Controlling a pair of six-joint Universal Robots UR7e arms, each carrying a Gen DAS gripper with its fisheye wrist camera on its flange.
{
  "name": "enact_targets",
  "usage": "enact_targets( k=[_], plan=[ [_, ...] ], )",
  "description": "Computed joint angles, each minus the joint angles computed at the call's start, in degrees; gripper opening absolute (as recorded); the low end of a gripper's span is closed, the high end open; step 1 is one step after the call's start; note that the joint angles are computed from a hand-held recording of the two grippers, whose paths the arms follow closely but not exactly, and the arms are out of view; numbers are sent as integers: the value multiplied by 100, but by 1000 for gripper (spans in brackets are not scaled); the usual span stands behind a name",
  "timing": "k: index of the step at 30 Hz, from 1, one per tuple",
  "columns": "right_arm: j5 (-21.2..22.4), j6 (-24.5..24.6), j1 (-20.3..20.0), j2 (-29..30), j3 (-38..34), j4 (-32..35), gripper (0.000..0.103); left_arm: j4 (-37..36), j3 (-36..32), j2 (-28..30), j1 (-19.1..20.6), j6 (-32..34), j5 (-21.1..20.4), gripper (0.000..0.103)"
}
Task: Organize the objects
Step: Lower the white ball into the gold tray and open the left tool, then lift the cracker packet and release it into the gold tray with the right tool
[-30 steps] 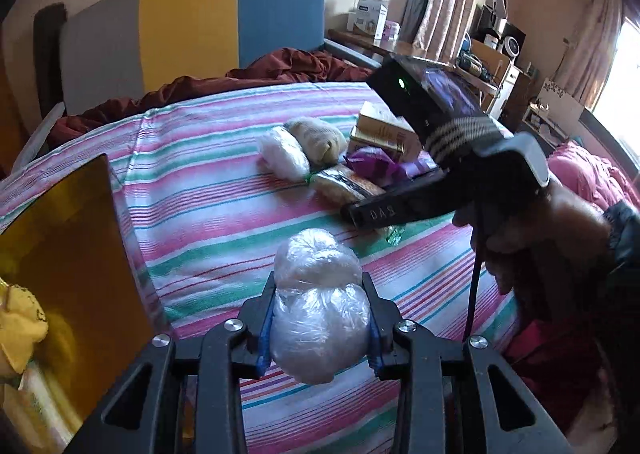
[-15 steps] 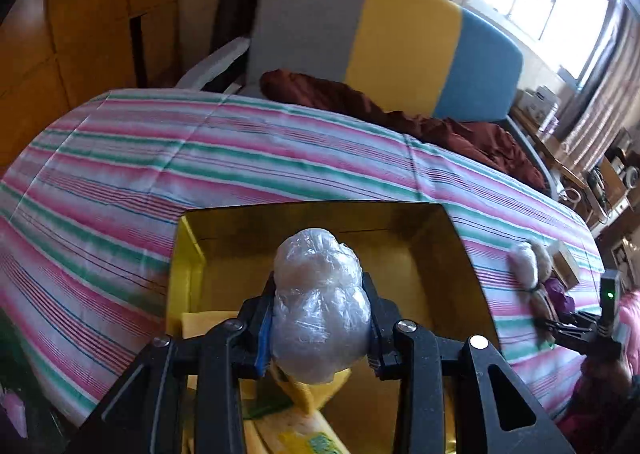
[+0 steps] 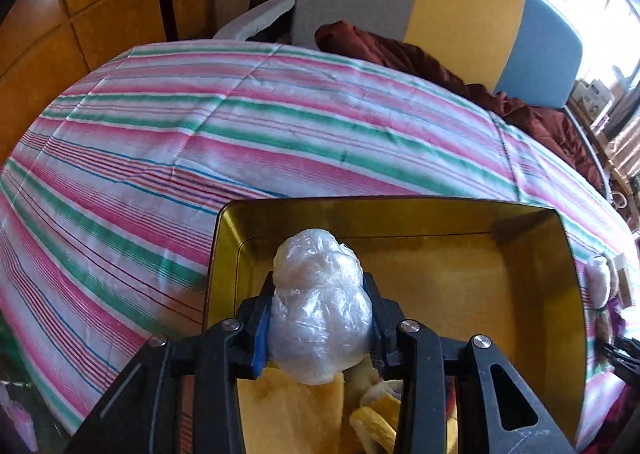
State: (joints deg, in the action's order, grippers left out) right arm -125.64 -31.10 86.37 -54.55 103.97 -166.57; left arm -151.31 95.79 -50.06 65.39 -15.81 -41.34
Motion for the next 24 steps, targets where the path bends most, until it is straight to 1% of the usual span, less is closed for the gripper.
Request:
enact_targets(
  k=[2, 4, 6, 11, 14, 16, 19, 22, 24],
  plan=[
    [-7, 28, 17, -7, 27, -9, 47, 134, -41, 23, 45, -92, 37, 45],
    [-48, 120, 100, -12, 46, 29, 47, 46, -12, 48, 37, -19, 97, 47],
    [-55, 110, 101, -10, 47, 19, 47, -34, 57, 32, 7, 35, 160, 50],
    [-62, 103, 100, -7, 42, 12, 47, -446, 406, -143, -121, 108, 250, 50],
    [-107, 135, 138, 18, 81, -60, 46, -807, 780, -349, -264, 55, 310, 53],
    [-150, 137, 151, 33, 89, -124, 46, -1160, 1126, -522, -400, 33, 353, 58],
    [-194, 192, 171, 28, 90, -104, 46, -1706, 1616, -775, -593, 49, 246, 64],
    [-144, 221, 219, -25, 194, -33, 46, -2034, 2018, -935, -790, 170, 361, 65],
    [29, 347, 247, -79, 250, 142, 46, -2184, 2254, -1033, -890, 204, 432, 65]
  ],
)
